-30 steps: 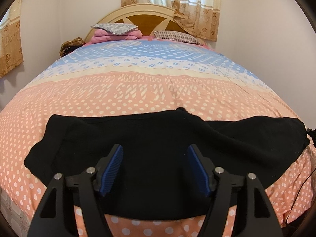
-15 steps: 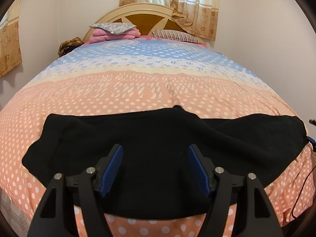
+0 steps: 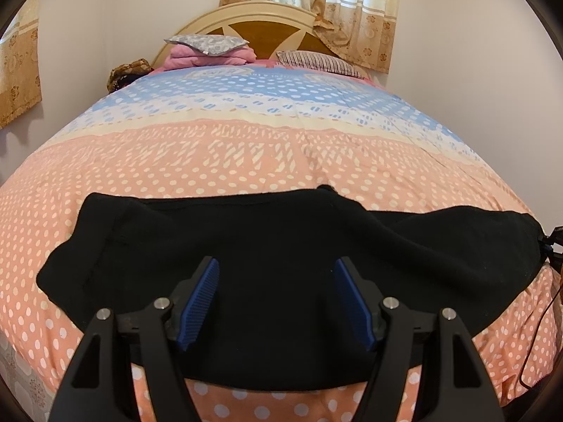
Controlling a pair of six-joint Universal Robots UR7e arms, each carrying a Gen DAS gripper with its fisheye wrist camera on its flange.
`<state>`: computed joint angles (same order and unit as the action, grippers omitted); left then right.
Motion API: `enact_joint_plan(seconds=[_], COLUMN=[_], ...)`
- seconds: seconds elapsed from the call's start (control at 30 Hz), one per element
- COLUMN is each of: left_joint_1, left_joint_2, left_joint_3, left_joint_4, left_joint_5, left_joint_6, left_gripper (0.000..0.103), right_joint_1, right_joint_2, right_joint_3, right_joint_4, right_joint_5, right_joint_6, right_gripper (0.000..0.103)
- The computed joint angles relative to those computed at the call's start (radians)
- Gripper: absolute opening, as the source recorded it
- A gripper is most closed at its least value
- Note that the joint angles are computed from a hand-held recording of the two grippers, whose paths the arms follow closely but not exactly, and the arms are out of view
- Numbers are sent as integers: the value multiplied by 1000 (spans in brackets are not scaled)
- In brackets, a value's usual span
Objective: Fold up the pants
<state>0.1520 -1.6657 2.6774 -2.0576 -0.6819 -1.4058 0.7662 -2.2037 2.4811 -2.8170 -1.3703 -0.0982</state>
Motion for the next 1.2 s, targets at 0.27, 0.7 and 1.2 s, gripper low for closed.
enact_joint_plan(seconds=[0.27,0.7,1.2], left_joint_1=[-5,-9,5], left_joint_2=[13,94,578], left_joint_3=[-5,-35,-117], left_joint_4=[-19,-137,-732], left_joint_5=[-5,18,-108], left_joint_6=[13,170,609], left_gripper=[71,71,71], right_joint_1=[-30,-33,562], right_joint_2=[-191,-130,-37], right_joint_3=[35,14,195], right_joint_4=[74,34,2], right_joint_5=[69,-111,-459], right_joint_6=[-98,-78,-408], right_gripper=[10,18,38])
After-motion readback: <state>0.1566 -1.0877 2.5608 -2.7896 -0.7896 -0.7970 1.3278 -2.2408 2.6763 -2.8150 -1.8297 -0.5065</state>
